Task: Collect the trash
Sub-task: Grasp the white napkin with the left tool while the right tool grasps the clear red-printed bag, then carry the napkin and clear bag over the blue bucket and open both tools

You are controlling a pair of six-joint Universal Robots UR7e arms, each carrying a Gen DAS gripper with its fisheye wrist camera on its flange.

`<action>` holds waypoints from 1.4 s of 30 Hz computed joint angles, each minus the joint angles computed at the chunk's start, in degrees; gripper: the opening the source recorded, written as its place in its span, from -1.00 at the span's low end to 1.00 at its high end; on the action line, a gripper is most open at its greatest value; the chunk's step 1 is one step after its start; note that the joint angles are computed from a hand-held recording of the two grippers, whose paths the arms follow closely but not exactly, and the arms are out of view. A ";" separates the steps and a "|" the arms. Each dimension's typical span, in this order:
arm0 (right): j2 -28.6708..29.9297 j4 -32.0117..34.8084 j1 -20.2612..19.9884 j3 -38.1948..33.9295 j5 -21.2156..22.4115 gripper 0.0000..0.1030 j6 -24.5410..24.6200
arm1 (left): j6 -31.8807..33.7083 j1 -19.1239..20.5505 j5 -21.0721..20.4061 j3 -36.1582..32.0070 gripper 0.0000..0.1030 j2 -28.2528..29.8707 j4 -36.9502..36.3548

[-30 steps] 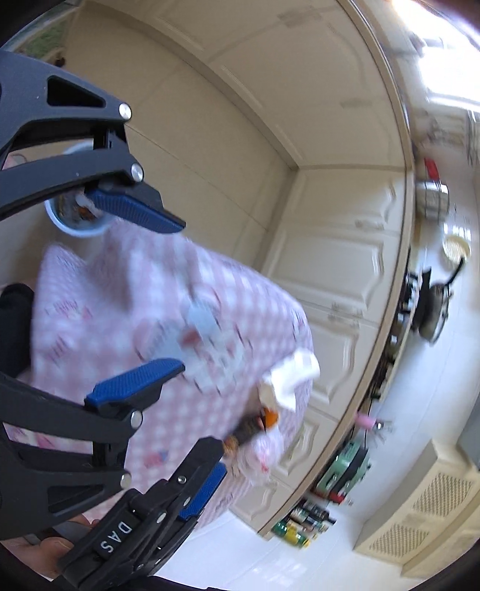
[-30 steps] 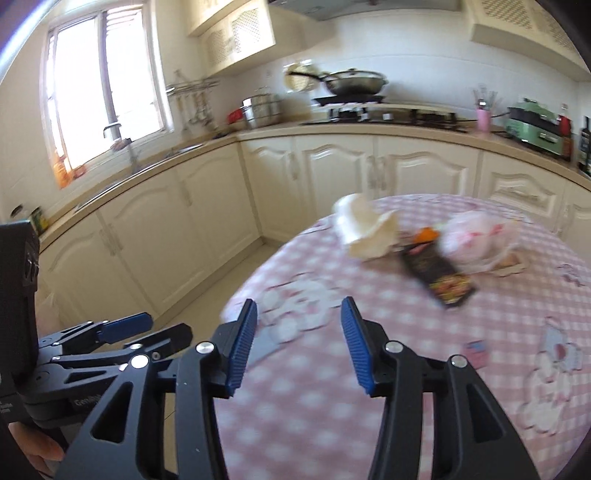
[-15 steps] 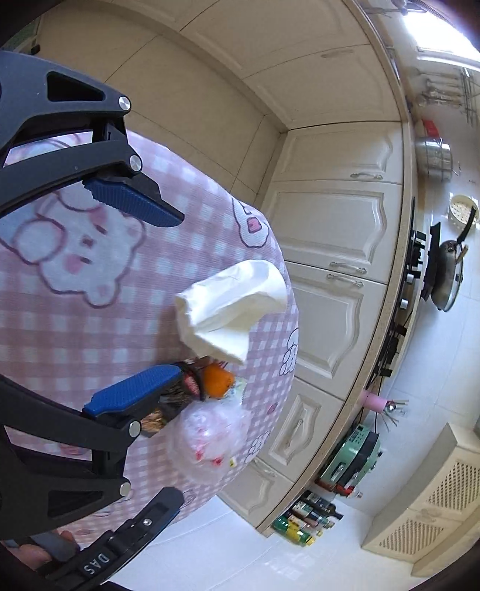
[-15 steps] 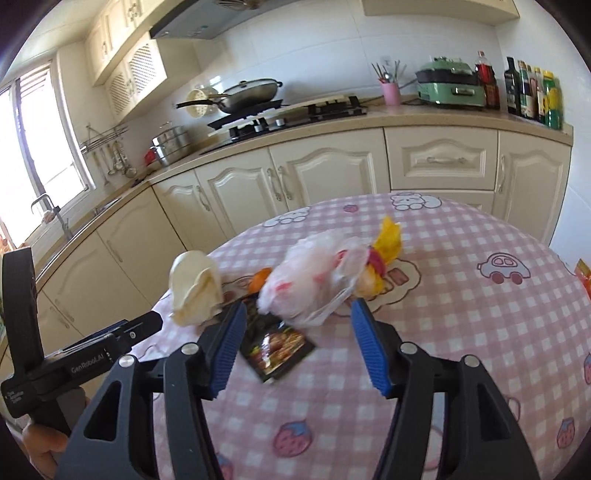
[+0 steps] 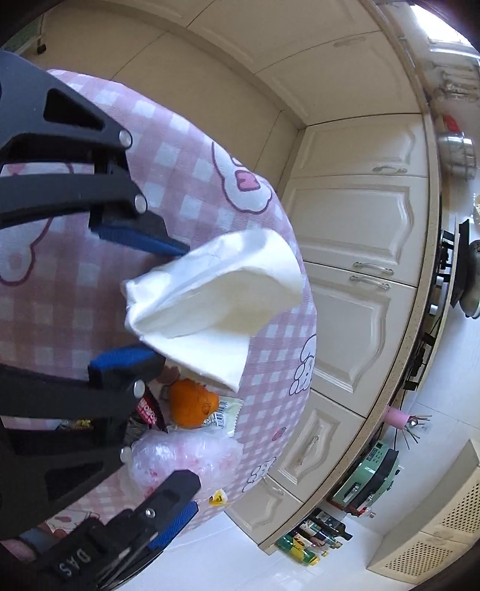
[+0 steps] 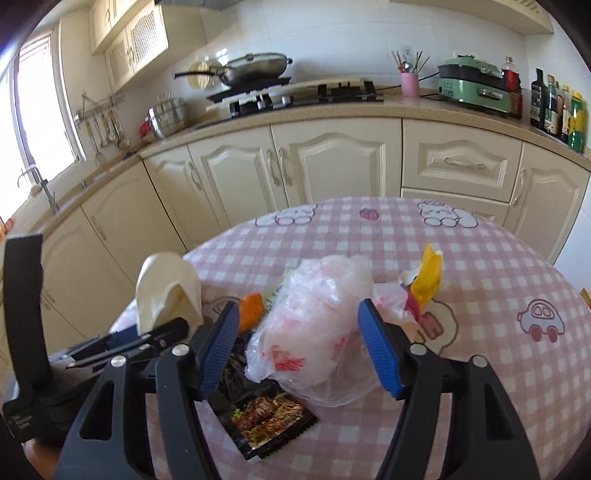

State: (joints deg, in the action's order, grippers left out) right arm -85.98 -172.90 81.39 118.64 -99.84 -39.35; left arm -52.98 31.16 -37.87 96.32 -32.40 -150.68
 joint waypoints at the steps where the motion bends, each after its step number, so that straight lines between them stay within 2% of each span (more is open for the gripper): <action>1: 0.45 -0.43 0.12 -0.03 -0.87 0.25 -0.29 | 0.33 0.03 -0.24 0.30 -0.30 -0.17 -0.74; 3: 1.19 0.09 0.17 -0.42 -2.41 0.01 -1.13 | 0.99 0.01 -0.64 0.84 -0.38 -0.46 -1.87; 7: 1.35 -0.67 0.22 0.01 -3.19 -0.20 -2.67 | 1.52 -0.92 -0.09 2.06 -0.48 -1.12 -2.26; 9: 0.90 -1.46 0.46 0.66 -2.94 -0.40 -3.25 | 1.56 -1.68 0.38 3.05 -0.52 -1.90 -2.53; 11: -0.02 -1.73 0.47 1.28 -1.93 -0.53 -3.45 | 1.76 -2.67 0.67 4.79 -0.66 -3.19 -3.90; 21: -7.59 -7.80 3.15 7.33 2.35 -0.59 -4.99 | -2.21 -7.70 3.35 12.11 -0.68 -9.33 -5.30; 24: -11.16 -6.29 4.76 9.36 3.85 -0.59 -5.09 | -5.45 -9.86 4.80 15.24 -0.68 -12.15 -4.18; 30: -17.24 0.89 9.13 13.11 6.50 -0.59 -3.43 | -17.86 -15.16 8.12 22.94 -0.68 -19.98 4.84; 34: -18.86 4.05 13.20 16.22 6.76 -0.59 -2.17 | -31.56 -19.16 9.18 27.92 -0.68 -26.71 17.71; 37: -18.76 5.20 16.32 18.88 6.53 -0.59 -0.91 | -43.27 -22.01 8.45 30.75 -0.68 -31.50 29.95; 42: -15.21 4.29 20.83 23.27 5.93 -0.59 1.30 | -61.22 -26.00 3.95 34.80 -0.68 -37.99 47.27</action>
State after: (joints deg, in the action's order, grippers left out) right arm -101.18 -168.61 102.22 141.91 -93.91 -38.05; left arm -114.20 5.16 -33.92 131.12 -70.39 -103.41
